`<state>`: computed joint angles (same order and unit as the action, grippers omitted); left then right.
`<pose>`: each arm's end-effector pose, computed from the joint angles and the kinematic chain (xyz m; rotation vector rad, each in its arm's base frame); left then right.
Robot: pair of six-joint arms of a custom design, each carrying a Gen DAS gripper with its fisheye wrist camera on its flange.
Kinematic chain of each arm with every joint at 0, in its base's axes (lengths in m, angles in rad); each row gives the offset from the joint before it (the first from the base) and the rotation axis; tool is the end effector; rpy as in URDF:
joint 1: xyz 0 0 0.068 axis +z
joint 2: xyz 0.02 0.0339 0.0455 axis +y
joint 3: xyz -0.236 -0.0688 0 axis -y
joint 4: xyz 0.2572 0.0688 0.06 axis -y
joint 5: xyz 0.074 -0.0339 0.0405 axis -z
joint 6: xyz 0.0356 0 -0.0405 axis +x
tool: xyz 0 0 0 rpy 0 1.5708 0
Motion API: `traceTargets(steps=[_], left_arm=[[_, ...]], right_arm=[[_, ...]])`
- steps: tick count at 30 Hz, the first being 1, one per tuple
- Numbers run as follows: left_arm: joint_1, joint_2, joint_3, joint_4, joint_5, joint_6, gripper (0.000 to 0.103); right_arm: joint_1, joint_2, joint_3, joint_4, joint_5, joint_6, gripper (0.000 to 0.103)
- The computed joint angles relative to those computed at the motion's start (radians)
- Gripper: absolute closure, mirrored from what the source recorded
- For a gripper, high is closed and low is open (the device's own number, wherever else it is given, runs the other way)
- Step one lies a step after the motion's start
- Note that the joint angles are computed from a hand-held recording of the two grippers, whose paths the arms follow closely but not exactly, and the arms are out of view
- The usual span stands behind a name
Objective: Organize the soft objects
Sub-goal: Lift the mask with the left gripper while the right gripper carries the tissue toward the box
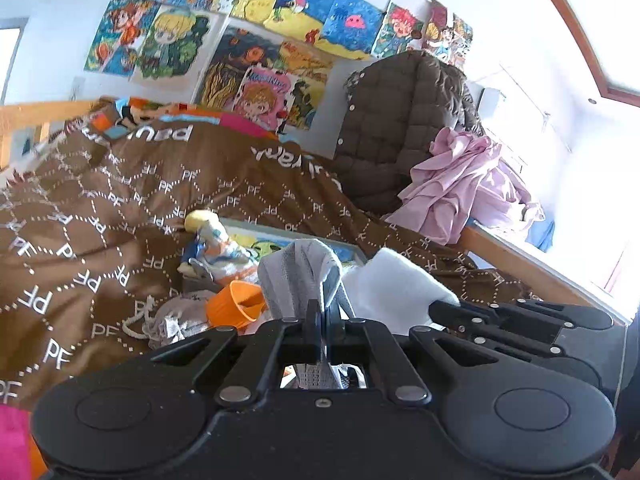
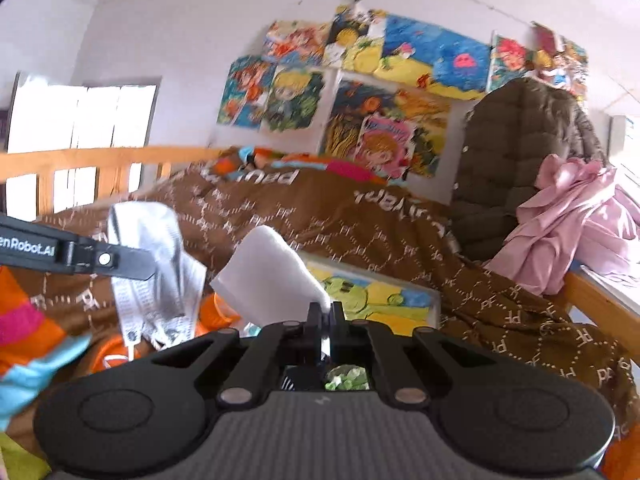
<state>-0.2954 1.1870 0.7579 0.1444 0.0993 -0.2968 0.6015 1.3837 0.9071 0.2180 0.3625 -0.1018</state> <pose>0.2817 -0.0894 0.2491 0.0688 1.8830 -0.5012 0.2841 0.1797 0.2533 -0.3804 1.7719 0.0229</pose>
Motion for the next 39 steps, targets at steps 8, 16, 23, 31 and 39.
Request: traceTargets(steps=[8,16,23,31,39], left_arm=[[-0.140,-0.146,0.015,-0.147,-0.180,-0.033,0.102],[-0.293,-0.043,0.213,-0.259,-0.350,-0.104,0.102],[-0.324,0.159,0.400,-0.318,-0.431,-0.142,0.102],[-0.239,0.419,0.590,-0.306,-0.400,-0.120,0.102],[-0.116,0.782,0.978,-0.297,-0.239,-0.042,0.102]], right_arm=[[-0.027,-0.179,-0.145,0.057,-0.005,-0.013,0.099],[-0.133,-0.293,-0.296,0.208,-0.101,0.008,0.099],[-0.269,-0.174,-0.260,0.296,-0.227,0.107,0.099],[-0.375,0.188,0.050,0.359,-0.331,0.215,0.099],[-0.422,0.563,0.423,0.311,-0.324,0.191,0.099]])
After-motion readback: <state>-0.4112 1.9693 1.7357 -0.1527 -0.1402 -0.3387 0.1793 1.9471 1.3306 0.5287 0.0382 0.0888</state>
